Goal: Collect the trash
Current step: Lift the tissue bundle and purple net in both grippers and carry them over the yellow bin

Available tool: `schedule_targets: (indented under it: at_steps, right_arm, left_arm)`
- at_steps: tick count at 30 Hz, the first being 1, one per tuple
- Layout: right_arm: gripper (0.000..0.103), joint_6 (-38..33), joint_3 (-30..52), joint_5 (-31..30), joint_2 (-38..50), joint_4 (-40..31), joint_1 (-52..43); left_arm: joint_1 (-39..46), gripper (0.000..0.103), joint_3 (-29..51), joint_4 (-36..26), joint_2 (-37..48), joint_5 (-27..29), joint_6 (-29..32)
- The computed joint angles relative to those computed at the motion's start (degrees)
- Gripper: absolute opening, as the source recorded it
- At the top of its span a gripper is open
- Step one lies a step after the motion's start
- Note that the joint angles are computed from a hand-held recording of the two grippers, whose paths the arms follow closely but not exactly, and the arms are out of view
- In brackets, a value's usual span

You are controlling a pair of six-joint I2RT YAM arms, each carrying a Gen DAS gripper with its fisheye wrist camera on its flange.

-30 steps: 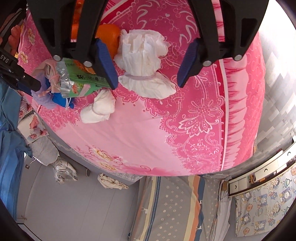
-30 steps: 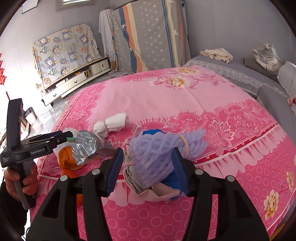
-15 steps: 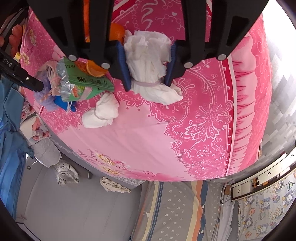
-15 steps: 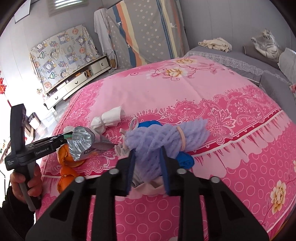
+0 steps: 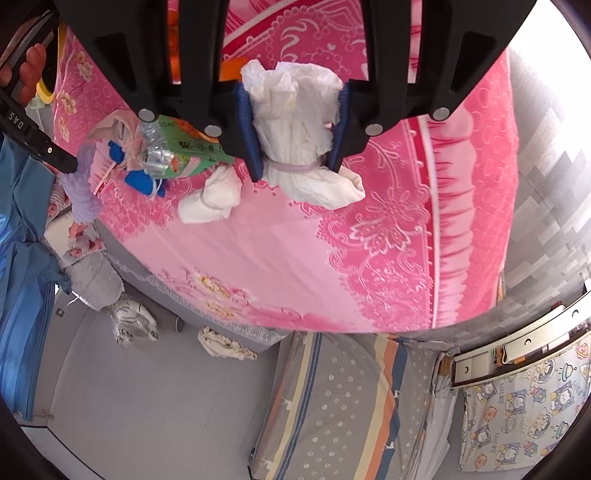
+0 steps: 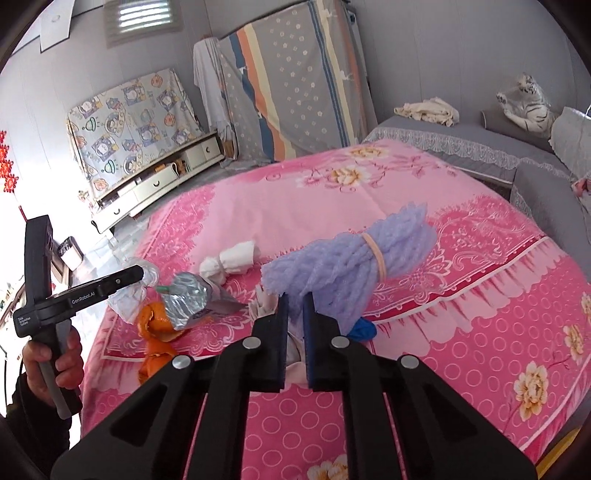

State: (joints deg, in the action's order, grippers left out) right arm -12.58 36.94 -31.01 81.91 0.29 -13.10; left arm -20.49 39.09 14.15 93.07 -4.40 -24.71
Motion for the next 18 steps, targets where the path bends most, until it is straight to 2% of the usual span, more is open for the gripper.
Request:
schedule_targets:
  at_steps: [12,18]
  right_arm:
    - [0.007,-1.42,-2.52,-3.49,-9.09,-4.63,-3.17]
    - [0.007,-2.91,-3.28,-5.7,-12.62,-7.42,-5.3]
  left_arm:
    - [-3.09,0.033,-5.32,-3.2,-13.15,-3.48,-0.76]
    - [-7.82,0.033,-6.07,-5.72,-18.35,-6.32,-1.79]
